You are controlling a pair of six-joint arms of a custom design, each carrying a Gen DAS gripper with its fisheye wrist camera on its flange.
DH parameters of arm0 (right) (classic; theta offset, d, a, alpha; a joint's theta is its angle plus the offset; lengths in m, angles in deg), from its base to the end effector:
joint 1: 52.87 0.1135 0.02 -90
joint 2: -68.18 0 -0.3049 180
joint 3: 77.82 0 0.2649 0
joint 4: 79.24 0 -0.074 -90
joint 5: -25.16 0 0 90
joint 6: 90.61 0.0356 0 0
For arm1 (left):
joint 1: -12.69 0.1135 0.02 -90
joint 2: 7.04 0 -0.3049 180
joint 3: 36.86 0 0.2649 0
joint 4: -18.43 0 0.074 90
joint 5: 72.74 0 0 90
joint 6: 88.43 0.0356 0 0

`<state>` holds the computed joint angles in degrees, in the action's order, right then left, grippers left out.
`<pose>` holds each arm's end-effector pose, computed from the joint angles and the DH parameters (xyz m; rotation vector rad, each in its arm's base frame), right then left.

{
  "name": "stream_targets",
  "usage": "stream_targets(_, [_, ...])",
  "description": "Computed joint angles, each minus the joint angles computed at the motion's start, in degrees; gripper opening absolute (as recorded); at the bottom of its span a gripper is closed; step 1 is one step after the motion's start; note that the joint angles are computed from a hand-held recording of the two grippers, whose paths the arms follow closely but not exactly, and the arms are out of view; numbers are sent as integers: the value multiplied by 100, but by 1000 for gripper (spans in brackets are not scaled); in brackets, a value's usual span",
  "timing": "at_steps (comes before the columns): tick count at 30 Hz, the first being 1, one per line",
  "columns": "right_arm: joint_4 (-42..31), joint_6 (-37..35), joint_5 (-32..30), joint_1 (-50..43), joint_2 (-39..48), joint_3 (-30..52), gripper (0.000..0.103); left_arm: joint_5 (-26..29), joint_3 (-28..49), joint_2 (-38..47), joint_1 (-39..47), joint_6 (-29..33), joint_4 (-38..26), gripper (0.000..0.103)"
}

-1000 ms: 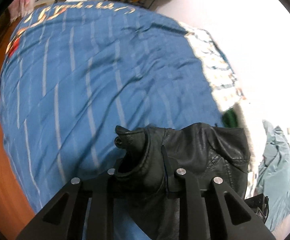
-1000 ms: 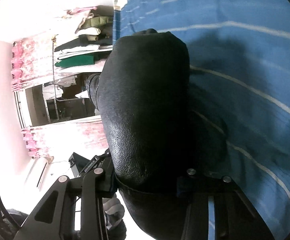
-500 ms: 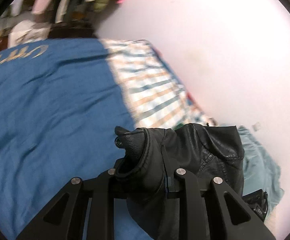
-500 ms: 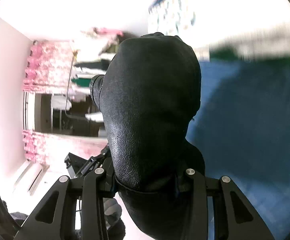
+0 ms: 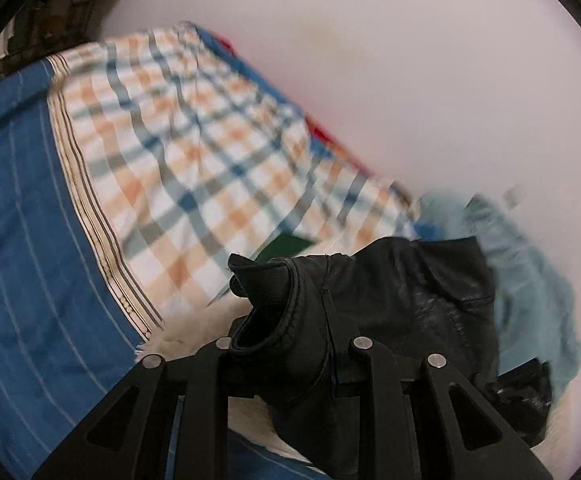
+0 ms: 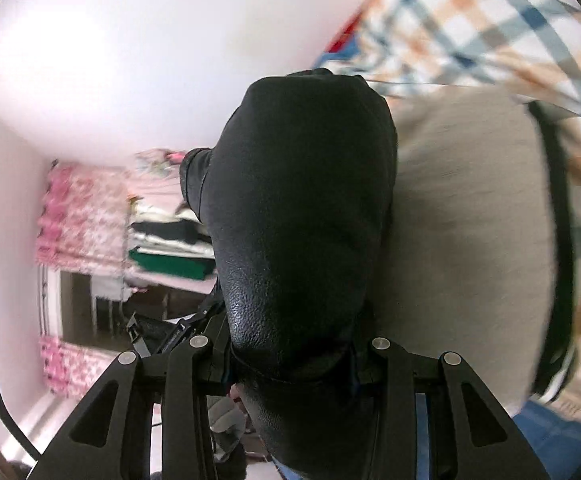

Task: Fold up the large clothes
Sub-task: 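Carry the folded jacket with both tools onto the checked bedding, then open both tools to release the jacket onto the folded clothes stack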

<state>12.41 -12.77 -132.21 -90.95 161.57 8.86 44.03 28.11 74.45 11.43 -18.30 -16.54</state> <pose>0.2512 -0.1551 0.2996 0.5872 2.2468 1.4444 0.2943 -0.0225 0.2569 -0.1966 2.4691 -0.7355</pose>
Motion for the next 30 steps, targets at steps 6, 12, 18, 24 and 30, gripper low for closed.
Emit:
stream_targets(6, [754, 232, 579, -6, 765, -48, 47, -428, -234, 589, -241, 562, 255, 30])
stream_targets(12, [1243, 1042, 2024, 522, 73, -216, 70, -1052, -88, 556, -484, 1129, -108, 38])
stream_targets(18, [1420, 2237, 5447, 1858, -1329, -294, 86, -2578, -58, 74, -1050, 1717, -339, 101])
stream_targets(24, [555, 3645, 7605, 3505, -2478, -615, 90, -2991, -76, -846, -1222, 2221, -1071, 102])
stream_targets(30, [-1225, 6088, 8945, 5753, -2925, -31, 91, -2908, 387, -2002, -1081, 2684, -2522, 102])
